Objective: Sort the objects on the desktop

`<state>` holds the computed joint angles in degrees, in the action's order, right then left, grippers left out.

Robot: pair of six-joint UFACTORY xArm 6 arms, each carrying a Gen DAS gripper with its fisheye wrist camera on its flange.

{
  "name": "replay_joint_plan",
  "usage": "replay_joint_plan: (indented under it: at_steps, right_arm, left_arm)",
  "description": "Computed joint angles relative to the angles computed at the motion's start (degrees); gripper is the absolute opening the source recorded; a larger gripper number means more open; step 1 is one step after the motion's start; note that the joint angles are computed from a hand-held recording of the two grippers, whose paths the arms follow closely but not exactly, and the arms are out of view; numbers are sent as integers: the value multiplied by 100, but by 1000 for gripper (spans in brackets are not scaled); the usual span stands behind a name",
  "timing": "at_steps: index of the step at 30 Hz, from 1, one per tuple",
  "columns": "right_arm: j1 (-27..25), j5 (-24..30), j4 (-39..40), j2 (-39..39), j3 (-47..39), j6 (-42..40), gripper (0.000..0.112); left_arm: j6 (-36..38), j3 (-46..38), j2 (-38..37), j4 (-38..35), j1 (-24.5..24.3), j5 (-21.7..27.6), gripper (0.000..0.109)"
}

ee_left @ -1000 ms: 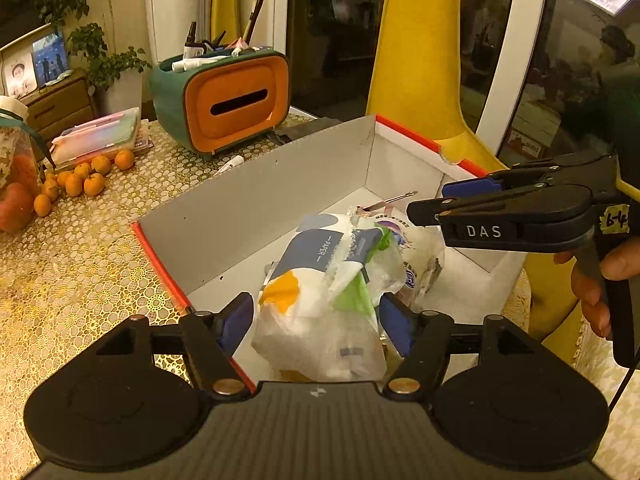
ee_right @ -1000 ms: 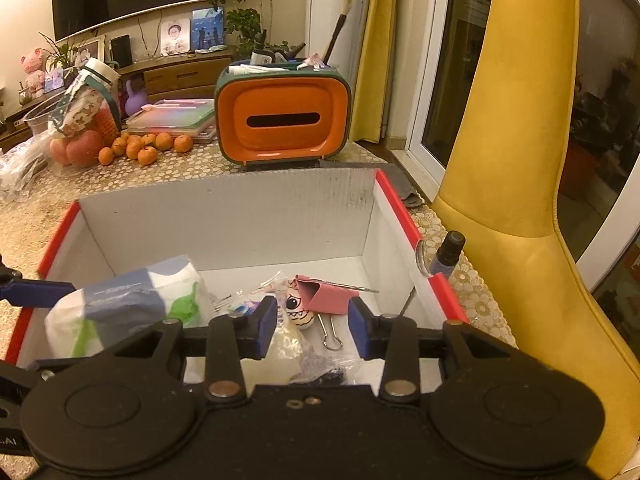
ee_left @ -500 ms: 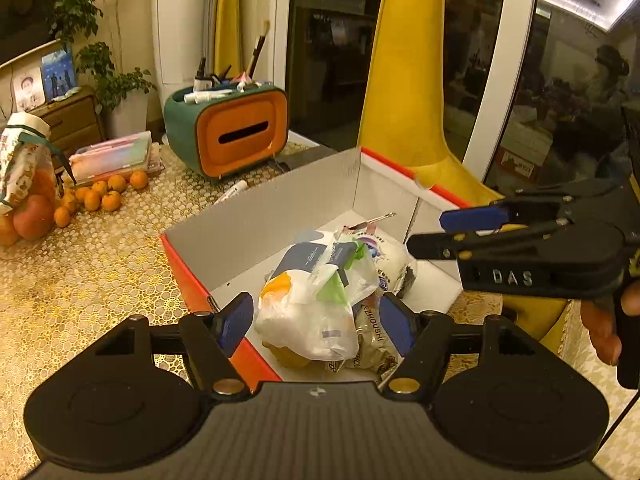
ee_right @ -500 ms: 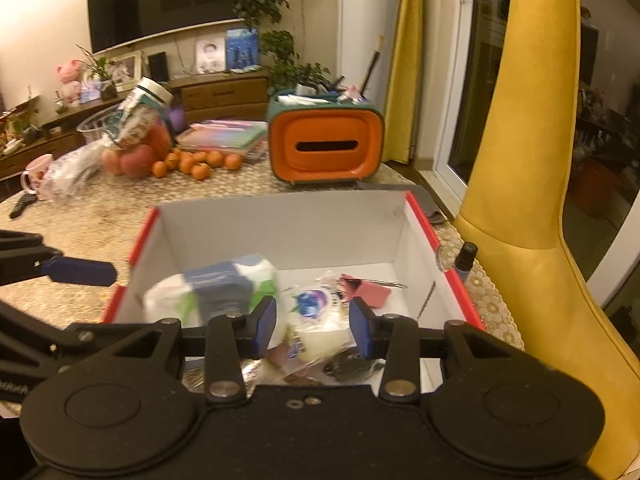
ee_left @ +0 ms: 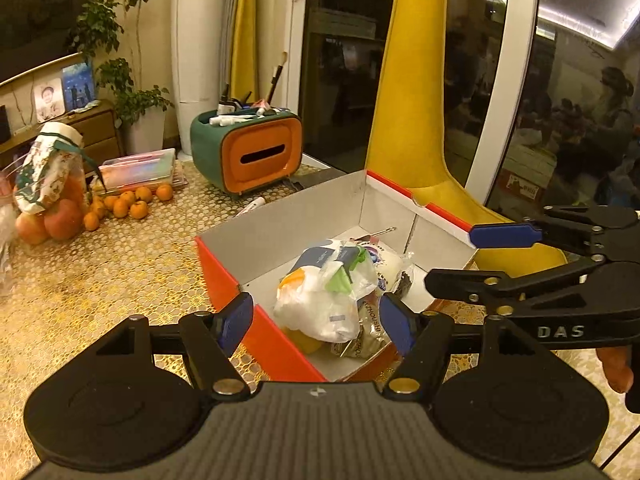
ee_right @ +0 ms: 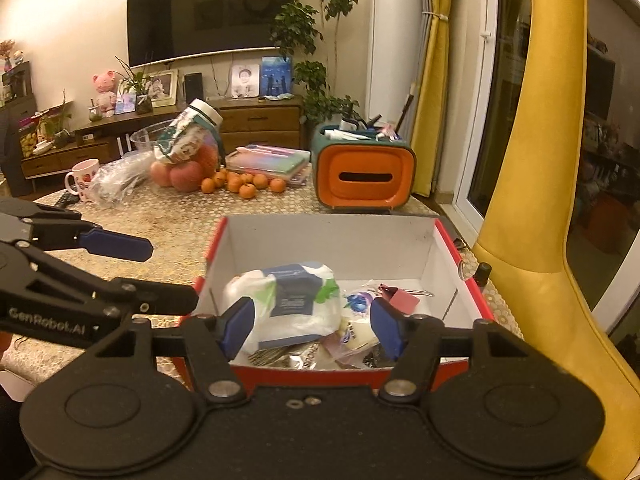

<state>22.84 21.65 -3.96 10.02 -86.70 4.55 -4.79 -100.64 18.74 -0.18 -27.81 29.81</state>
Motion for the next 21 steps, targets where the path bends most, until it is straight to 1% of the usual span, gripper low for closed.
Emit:
replay_joint_plan:
  at_steps: [2, 4, 6, 8, 11, 13, 14, 15, 16, 19, 21]
  right_arm:
    - [38, -56, -55, -101, 104, 91, 68]
    - [75, -99, -93, -186, 199, 135, 68]
    - [109, -130, -186, -243, 269, 217, 70]
    - [138, -189, -321, -364, 435, 346, 75]
    - [166, -280, -540, -451, 574, 619, 83]
    - [189, -291, -716, -488, 627, 831, 84]
    - [196, -301, -794, -507, 654, 927, 86]
    - [208, -315, -894, -521, 674, 1054, 86]
    - [219, -348, -971, -554, 729, 1158, 87]
    - [246, -392, -1311, -626, 824, 1593, 91]
    - [266, -419, -1579, -686, 899, 1894, 92]
  left_arm:
    - [-88, 189, -142, 41, 17, -45, 69]
    - [-109, 356, -264, 38, 31, -75, 78]
    - [-114, 573, -407, 66, 44, -182, 79]
    - [-225, 753, -534, 180, 62, -261, 82]
    - [-308, 958, -691, 252, 85, -349, 84]
    - [-319, 1082, -791, 274, 96, -399, 85]
    - [-320, 1140, -839, 278, 103, -416, 87]
    - [-302, 1203, -890, 256, 110, -438, 93]
    - [-379, 1280, -947, 339, 119, -476, 96]
    - [-305, 1510, -1113, 254, 153, -578, 102]
    - [-275, 1670, -1230, 202, 172, -638, 102]
